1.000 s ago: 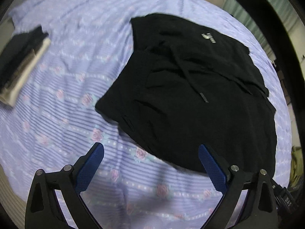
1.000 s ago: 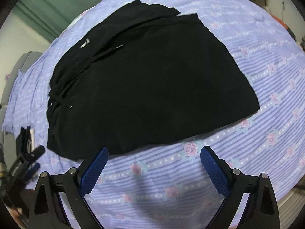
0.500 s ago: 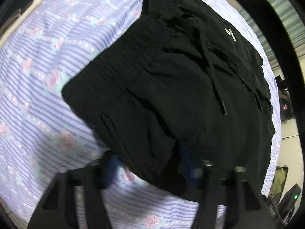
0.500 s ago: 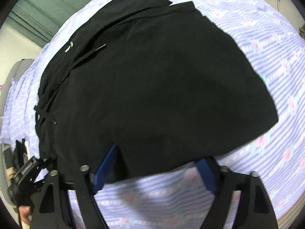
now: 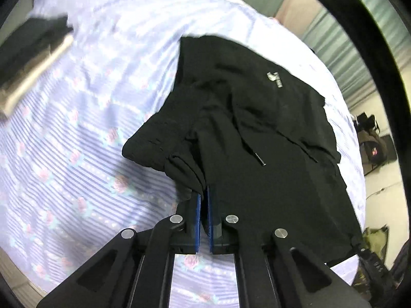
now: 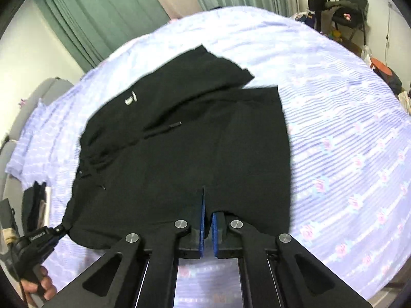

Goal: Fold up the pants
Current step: 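Lift the pants waistband with both grippers and flip it over the legs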

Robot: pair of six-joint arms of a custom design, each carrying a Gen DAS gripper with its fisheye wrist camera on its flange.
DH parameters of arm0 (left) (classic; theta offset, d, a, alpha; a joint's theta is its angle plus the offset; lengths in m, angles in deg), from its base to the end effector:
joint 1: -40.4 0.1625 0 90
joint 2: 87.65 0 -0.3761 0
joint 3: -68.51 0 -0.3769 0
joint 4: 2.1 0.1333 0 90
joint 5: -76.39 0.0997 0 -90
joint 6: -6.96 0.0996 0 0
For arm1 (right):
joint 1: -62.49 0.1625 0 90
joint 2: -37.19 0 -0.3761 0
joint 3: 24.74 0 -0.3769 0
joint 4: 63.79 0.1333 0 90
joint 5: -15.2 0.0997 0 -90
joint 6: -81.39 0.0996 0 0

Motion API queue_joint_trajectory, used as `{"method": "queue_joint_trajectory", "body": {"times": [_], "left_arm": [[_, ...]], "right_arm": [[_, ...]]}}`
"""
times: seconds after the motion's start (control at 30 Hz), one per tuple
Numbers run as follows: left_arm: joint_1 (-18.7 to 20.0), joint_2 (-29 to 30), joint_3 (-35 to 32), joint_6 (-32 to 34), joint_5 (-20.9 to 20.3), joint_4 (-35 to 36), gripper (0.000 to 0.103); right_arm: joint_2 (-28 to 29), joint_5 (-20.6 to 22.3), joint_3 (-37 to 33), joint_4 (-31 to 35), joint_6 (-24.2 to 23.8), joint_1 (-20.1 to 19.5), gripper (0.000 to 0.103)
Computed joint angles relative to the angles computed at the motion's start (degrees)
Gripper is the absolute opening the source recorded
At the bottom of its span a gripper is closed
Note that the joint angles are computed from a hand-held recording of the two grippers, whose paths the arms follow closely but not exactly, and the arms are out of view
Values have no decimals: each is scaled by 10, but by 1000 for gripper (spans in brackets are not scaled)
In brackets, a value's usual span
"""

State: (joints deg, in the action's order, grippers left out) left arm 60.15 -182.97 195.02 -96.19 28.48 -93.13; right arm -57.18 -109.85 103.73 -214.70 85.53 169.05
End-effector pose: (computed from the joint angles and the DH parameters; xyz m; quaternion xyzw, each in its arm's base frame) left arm -0.2492 -0.3020 0.2278 -0.1656 0.8907 -0.3322 0.2624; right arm 0.1896 -0.3705 0.2984 0.0309 -0.9297 0.2701 0.2484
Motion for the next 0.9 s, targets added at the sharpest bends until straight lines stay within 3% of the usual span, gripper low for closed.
{"method": "queue_joint_trajectory", "body": {"times": [0.13,0.33,0.43,0.57,0.77,0.9], "left_arm": [[-32,1,-26,-13,-8,64,6],[-76,-24,-42,-86,-41,137,6],[-88,-23,-62,-113,-48,163,6],[-87,-12,-99,-123,-30,191,6],[-15,42,-192,-73,64,230,4],[68,74,-226,25,141,174,3]], "right_arm": [[-33,1,-7,44,20,18,4],[-50,-24,-31,100,43,54,4],[-50,-42,-60,144,63,87,4],[-28,-62,-106,153,43,117,4],[86,-51,-203,79,-20,111,4],[217,-31,-327,44,-92,73,4]]}}
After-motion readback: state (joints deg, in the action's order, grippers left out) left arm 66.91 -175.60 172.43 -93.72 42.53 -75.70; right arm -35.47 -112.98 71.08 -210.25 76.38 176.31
